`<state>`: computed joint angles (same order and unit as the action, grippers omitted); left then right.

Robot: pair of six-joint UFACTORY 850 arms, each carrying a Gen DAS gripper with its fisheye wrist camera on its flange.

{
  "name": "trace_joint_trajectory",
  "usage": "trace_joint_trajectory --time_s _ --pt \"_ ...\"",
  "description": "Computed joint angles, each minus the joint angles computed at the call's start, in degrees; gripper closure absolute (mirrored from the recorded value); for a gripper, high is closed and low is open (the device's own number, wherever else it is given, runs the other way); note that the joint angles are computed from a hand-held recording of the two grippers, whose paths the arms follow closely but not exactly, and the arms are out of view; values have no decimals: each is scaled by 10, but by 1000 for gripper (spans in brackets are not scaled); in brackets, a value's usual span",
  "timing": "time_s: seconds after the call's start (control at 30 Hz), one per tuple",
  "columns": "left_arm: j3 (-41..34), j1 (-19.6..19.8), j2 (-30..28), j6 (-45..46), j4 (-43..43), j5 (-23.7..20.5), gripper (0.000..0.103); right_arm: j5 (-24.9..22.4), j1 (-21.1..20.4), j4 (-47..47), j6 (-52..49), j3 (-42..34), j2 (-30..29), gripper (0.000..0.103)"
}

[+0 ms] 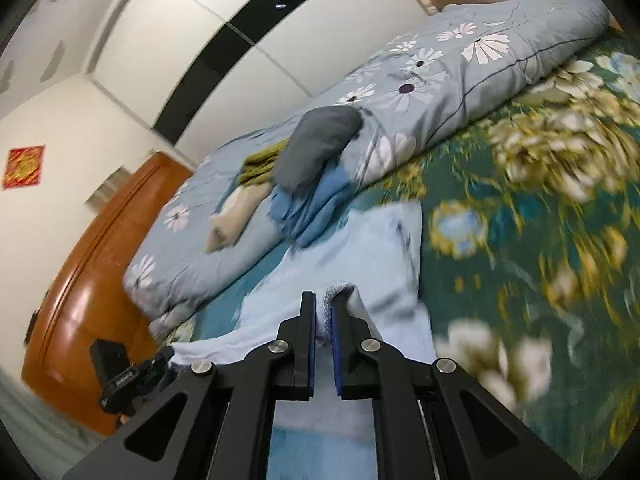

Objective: Fold clothes

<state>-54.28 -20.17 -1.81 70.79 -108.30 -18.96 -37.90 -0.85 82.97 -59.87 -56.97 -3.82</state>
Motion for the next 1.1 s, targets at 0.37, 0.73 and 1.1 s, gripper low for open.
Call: trace_joint_trajectory --time_s 0.37,0.73,1.1 --pt "-129 46 -166 -173 112 24 99 94 57 -226 266 -191 -192 96" --pt "-130 42 -167 -225 189 -43 90 85 49 -250 277 -177 -185 96" --pt "-160 51 -208 -321 233 -57 72 84 53 -266 288 -172 -180 96"
